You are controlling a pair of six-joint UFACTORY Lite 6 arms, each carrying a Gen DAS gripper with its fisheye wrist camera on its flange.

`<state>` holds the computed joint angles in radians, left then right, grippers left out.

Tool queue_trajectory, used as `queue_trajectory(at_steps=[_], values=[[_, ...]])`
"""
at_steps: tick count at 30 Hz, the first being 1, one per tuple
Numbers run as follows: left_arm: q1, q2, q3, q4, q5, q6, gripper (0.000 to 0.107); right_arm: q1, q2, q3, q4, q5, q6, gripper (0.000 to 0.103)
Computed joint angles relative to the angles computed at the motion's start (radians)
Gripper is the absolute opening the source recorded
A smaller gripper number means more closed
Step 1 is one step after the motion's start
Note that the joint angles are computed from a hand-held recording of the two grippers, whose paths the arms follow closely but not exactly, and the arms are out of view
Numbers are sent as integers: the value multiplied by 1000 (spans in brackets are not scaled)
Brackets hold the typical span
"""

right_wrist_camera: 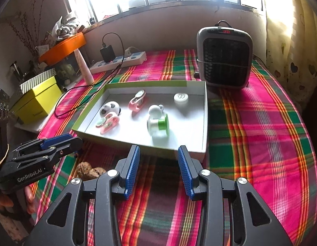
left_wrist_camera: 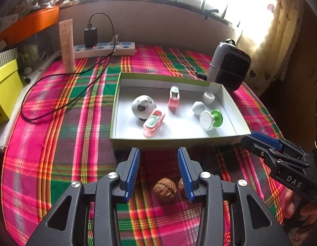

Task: Organize objects
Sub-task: 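Move left tool to a walnut while right tool moves to the other walnut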

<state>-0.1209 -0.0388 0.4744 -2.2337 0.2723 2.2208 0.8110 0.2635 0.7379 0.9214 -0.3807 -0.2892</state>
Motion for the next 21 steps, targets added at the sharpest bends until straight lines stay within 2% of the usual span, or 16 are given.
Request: queue_trajectory(at_steps=[3,14,21], values=[[18,-17,-30,-15,4,31,37,24,3,-3,38,-13,-25,40],[105,-35,-121,95,91,-27,37,84,15,-17,45,-38,13,40],[100,-10,-126,102,123,-28,37,109,15,-21,58,-47,17,40]])
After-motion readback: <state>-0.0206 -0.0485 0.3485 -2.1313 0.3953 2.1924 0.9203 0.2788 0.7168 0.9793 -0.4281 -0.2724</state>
